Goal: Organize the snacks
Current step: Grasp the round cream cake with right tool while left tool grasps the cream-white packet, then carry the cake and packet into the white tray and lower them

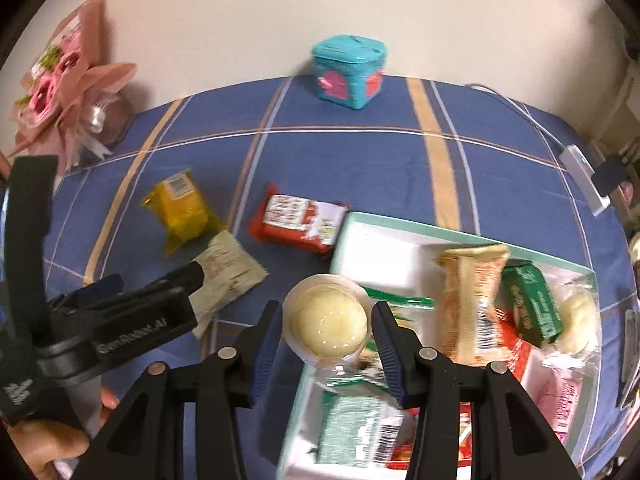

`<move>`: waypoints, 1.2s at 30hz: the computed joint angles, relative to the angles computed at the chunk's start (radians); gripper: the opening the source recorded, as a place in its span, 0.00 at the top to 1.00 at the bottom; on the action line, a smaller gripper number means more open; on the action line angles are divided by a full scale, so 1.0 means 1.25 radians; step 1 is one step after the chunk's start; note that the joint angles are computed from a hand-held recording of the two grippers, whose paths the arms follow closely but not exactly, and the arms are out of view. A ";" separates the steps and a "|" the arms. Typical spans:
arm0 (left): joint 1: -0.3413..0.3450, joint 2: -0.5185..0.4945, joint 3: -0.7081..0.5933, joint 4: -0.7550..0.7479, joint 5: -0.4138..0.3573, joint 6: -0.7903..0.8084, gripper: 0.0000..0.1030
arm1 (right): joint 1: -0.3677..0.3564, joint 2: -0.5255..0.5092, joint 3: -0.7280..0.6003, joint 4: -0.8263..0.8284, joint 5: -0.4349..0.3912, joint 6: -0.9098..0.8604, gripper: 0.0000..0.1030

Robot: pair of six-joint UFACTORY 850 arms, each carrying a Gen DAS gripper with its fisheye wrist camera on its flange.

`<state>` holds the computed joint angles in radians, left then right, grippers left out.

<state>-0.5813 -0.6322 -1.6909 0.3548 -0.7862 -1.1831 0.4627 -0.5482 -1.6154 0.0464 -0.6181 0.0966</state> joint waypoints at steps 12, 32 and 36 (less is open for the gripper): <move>-0.011 -0.094 -0.104 -0.054 -0.025 0.170 0.12 | -0.025 -0.003 0.005 0.057 -0.006 -0.025 0.53; -0.031 -0.045 -0.130 -0.077 -0.030 0.076 0.39 | -0.060 0.057 0.039 0.072 0.019 -0.025 0.53; -0.050 -0.026 -0.136 -0.035 -0.021 0.035 0.39 | -0.083 0.065 0.044 0.084 0.019 -0.024 0.53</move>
